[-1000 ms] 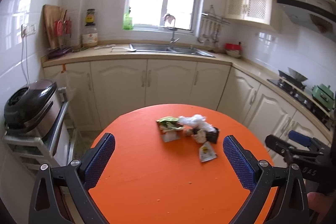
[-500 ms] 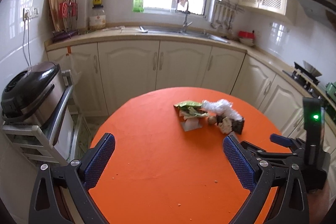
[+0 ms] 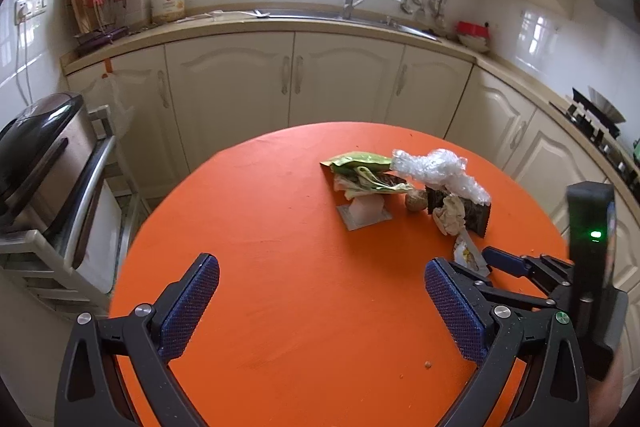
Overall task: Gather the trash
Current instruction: 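Grasp a small white box with the left tool while the right tool grasps a white snack packet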
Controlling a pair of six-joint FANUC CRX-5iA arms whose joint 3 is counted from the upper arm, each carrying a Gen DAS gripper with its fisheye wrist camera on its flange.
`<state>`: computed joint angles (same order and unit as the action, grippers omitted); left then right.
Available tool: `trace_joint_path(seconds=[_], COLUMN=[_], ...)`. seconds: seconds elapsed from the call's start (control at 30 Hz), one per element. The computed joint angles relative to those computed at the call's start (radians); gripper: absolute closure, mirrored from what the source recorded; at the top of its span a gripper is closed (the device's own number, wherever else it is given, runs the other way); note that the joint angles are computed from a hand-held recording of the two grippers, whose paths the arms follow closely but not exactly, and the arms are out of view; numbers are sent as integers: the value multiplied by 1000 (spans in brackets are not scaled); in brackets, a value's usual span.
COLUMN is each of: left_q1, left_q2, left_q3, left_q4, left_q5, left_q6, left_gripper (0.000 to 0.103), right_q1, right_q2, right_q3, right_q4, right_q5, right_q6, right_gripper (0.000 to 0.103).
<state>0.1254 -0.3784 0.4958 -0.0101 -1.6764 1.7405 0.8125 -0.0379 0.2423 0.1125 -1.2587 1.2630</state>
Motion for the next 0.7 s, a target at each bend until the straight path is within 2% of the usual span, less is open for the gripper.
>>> trace_joint_path(seconds=[0.03,0.1,0.3,0.37,0.43,0.5,0.7], left_q1=[-12,-43,-95,-89,-96,-96,-140], left_q2=[13,44,122,153,162,176,220], left_q3=[4,14,55,69,62,61,63], left_q4=[-7,-26,-76,-81,-94,-100,-141], left_q5=[6,21,50,60,67,74,94], left_q6=[2,7,17,13,18,16,10], left_gripper=[2,2,2,2,2,2,2], right_q1=[-9,-20,-74,-61,-42,-41,-100], right_q2=[-4,-3,12,15,21,20,-2], right_q3=[4,24,65,62,55,48,63], right_q4=[-14,-30,-102,-89,-50,-47,-146], right_q5=[3,-11,-44,-48,-36,-22,-25], right_q6=[12,35,89,109,118,108,97], right_gripper=[55,95,93,88,87,89,93])
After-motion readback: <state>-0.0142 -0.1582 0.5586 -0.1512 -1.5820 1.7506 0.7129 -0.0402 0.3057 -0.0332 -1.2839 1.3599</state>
